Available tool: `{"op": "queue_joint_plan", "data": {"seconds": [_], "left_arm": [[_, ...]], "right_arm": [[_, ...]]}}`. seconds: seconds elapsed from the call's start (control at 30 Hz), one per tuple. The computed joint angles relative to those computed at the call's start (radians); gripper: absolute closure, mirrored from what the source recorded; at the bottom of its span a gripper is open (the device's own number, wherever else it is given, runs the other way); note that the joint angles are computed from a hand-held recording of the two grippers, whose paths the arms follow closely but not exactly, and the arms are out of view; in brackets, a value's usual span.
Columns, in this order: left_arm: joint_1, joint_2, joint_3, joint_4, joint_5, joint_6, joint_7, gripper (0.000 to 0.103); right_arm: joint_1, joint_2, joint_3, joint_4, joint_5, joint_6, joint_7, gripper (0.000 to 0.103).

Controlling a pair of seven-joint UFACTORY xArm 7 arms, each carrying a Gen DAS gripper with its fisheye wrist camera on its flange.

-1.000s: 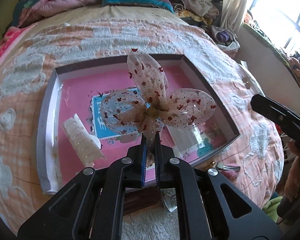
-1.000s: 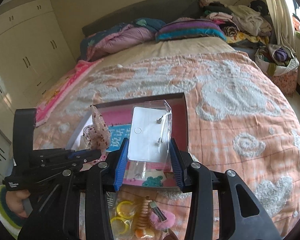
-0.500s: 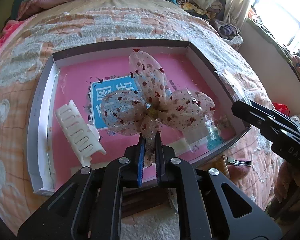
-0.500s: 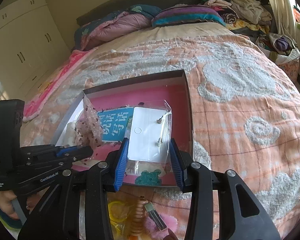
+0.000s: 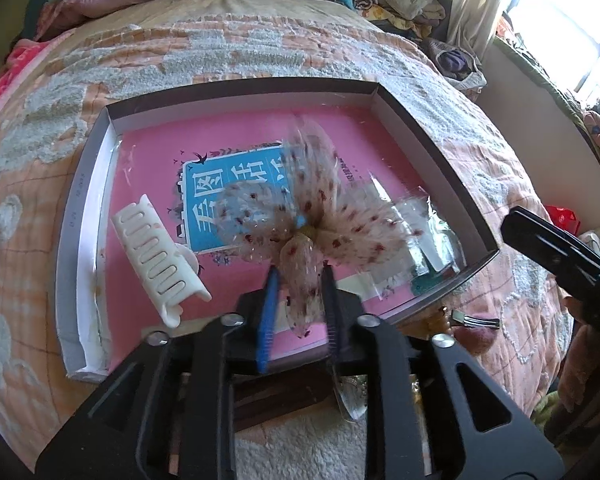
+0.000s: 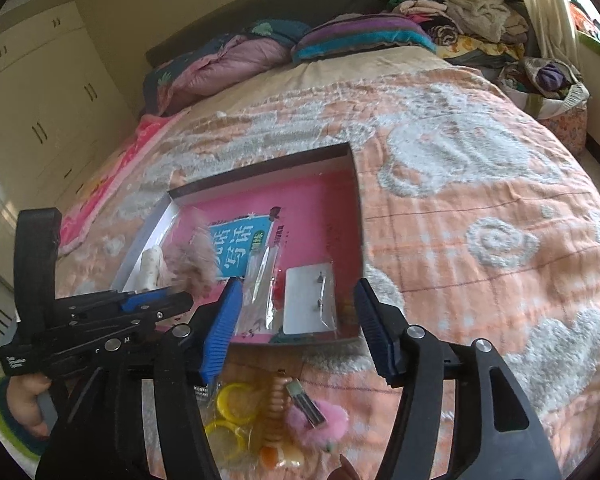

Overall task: Organize jewelry
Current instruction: 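Open the right tool dropping the pin card while the left tool releases the bow in the box, then withdraw both tools from the box back over the quilt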

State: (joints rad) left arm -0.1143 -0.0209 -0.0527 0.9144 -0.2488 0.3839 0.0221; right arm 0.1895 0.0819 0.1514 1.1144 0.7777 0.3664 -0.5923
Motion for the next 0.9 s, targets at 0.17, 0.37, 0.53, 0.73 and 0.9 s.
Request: {"op": "queue_joint_plan", "data": {"seconds": [0.17,0.37,0.53,0.73,0.9], "left_arm": [[-0.005,-0.036,0.001,-0.02,-0.01,-0.012,-0.007,0.064],[-0.006,-0.094,-0.001,-0.047,0.038,-0.023,-0.073,0.045],[-0.002,-0.162,-0.007,-0.078,0.103,-0.035,-0.146,0.026],[-0.011,-0.221,0.002,-0.093,0.12,-0.007,-0.183,0.01],[-0.018,-0.265,0.008,-0.113,0.119,0.001,-0.192,0.009]], "right_arm": [[-0.002,-0.06,-0.016,-0.042,0.033,-0.009,-0.014,0.042],[0.021,-0.14,-0.052,-0.093,0.086,-0.034,-0.038,0.027],[0.051,-0.199,-0.086,-0.129,0.121,-0.044,-0.06,0.02],[0.081,-0.254,-0.116,-0.161,0.12,-0.051,-0.057,0.018],[0.109,-0.3,-0.136,-0.19,0.099,-0.069,-0.037,0.016]]}}
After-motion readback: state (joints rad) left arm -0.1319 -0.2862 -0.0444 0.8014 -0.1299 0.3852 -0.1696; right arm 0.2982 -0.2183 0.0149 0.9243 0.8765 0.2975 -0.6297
